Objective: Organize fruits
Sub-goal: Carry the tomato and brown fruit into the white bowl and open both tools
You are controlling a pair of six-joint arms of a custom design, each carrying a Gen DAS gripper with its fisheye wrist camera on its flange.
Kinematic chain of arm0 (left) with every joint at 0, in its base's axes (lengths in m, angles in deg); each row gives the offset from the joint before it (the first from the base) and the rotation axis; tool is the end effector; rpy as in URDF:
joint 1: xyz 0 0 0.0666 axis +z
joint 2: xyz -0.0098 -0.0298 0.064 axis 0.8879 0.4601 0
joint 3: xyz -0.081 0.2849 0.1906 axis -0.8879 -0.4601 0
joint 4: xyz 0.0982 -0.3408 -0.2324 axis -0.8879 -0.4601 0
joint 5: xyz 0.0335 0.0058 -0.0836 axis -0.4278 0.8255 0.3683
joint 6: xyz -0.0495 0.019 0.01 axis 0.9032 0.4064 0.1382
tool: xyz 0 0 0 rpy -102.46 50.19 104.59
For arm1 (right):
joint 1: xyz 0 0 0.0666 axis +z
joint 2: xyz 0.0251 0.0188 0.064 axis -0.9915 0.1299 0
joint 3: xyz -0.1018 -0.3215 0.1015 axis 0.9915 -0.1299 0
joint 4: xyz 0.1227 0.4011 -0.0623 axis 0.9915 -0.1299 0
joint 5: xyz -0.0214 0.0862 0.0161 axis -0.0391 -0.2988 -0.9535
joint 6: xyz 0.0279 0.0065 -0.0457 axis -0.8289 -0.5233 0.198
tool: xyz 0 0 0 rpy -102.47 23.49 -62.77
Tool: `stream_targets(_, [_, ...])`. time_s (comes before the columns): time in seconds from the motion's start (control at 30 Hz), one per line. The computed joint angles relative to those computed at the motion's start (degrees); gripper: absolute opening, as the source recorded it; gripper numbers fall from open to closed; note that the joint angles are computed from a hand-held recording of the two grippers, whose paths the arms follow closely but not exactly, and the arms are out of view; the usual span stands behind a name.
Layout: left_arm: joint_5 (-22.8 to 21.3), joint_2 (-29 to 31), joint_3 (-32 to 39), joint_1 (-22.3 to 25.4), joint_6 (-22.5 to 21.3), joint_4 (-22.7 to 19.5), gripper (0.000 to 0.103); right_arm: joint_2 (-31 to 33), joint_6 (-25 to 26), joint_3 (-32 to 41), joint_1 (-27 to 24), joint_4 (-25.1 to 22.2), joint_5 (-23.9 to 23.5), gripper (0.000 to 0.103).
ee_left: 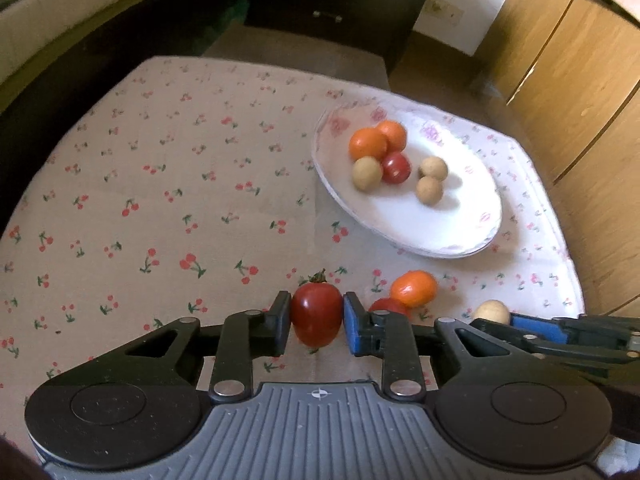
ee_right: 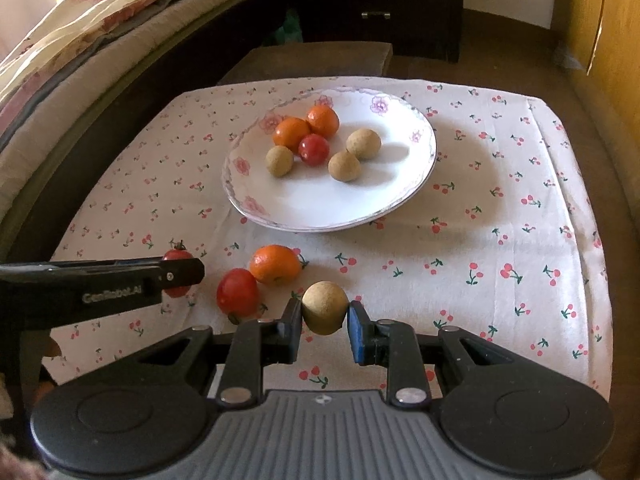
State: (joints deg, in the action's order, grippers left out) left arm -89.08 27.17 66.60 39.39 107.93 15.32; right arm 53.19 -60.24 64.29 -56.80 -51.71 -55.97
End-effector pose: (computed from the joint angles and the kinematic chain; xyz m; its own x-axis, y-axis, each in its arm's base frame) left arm 0.3018 -0.1248 0.3825 -0.8155 -0.2725 -0.5106 -0.1793 0.9578 -0.2247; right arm 0.3402 0.1684 0.3827 -0.8234 -0.2506 -0.5092 -0.3833 0.9072 0.1734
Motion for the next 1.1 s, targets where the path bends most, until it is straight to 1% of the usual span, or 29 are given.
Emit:
stream_targets(0.13, [0.3, -0.5, 0.7, -0.2, 0.0, 0.6, 0.035, 0.5, -0.1, 1.0, -0.4, 0.5, -0.2, 0.026])
stream_targets(0.23, [1.0, 0.2, 1.7, -0.2, 0.0, 1.6, 0.035, 1.6, -0.4, 2.3, -1.1, 1.2, -0.5, 0.026])
stream_targets(0.37, [1.8, 2.5, 3.4, 0.0, -0.4, 3.3, 0.035, 3.6, -1.0, 4.2, -2.1, 2.4, -0.7, 0.026])
stream_targets(0.63, [2.6, 7.9, 6.4, 0.9, -1.3, 6.2, 0.035, 8.8, -0.4, 7.9, -3.1, 3.6, -0.1, 0.027])
stream_targets(0.83, [3.4, 10.1, 7.2, 1.7, -1.2, 7.2, 0.036, 11.0, -0.5, 9.0, -3.3, 4.6, -0.3, 0.027])
stream_targets(1.03, [3.7, 10.4, 7.5, 1.9, -1.3, 7.4, 0.035, 11.8, -1.3, 9.4, -3.4, 5.1, -0.4, 0.027])
stream_targets(1.1, [3.9, 10.3, 7.5, 1.9, -1.3, 7.5, 0.037, 11.8, -1.9, 9.5, -3.5, 5.2, -0.7, 0.027])
